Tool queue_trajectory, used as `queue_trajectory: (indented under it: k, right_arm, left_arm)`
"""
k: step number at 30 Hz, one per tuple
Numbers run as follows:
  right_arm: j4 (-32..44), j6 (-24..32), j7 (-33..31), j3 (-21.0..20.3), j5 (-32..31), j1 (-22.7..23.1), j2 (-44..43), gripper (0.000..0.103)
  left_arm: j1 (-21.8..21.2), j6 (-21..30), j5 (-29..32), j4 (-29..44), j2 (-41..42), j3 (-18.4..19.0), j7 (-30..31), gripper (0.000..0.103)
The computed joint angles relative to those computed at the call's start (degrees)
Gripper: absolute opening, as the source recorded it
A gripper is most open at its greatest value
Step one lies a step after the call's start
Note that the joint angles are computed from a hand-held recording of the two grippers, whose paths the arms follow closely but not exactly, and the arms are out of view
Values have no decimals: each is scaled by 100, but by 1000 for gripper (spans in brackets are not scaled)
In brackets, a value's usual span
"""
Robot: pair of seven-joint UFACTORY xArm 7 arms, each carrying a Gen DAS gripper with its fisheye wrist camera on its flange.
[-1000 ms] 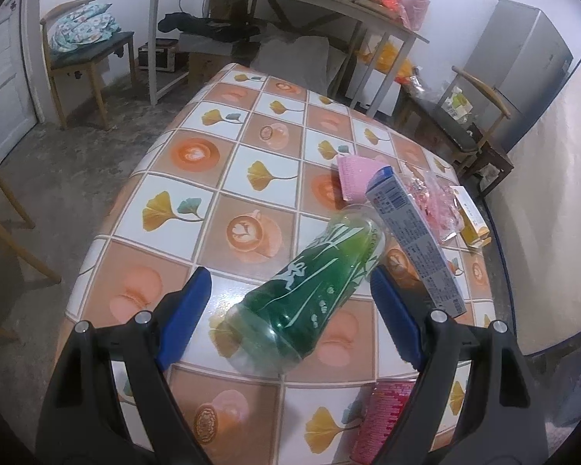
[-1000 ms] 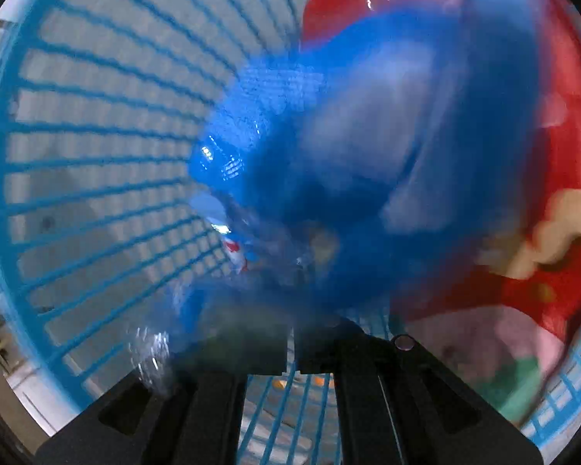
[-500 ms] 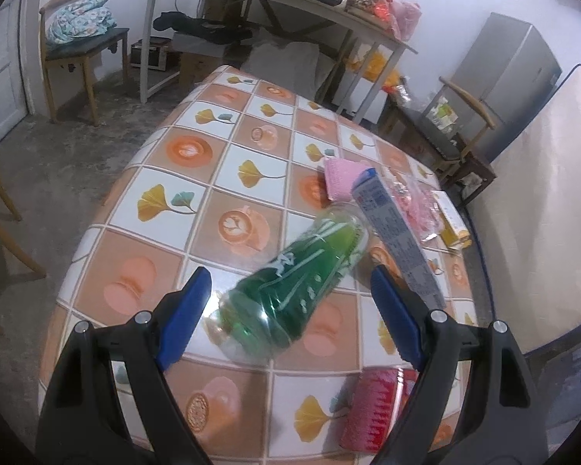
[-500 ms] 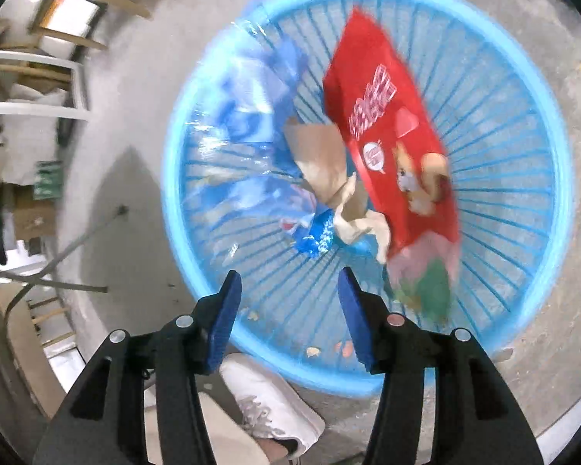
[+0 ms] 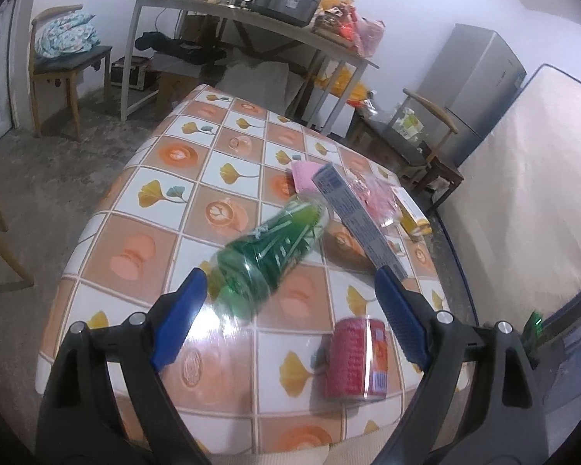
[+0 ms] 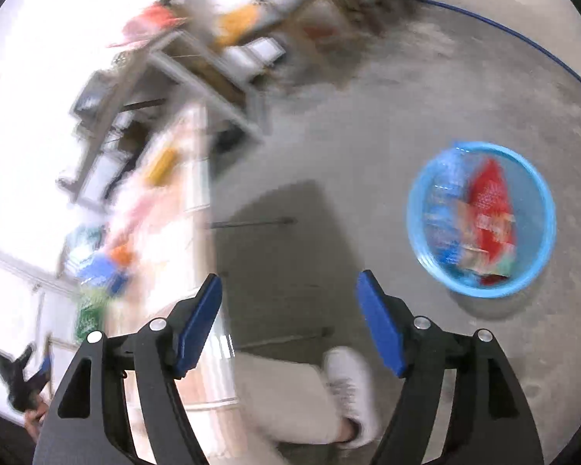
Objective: Collect trash
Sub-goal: 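Move the left tool to the red can while the right tool approaches the toothpaste box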
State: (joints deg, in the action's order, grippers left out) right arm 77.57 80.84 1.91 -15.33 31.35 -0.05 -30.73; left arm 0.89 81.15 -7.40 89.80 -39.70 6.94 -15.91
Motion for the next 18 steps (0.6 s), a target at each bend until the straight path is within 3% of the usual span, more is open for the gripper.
queue_trajectory:
  k: [8, 18]
  right_arm:
    - [243, -180, 203, 414, 631, 757, -436, 74]
    - [812, -109, 322, 695, 576, 1417, -361, 77]
  left_arm:
    - [-174, -77, 25, -378, -399, -402, 77, 84]
    - [-674, 51, -216, -660, -344, -701, 357, 85]
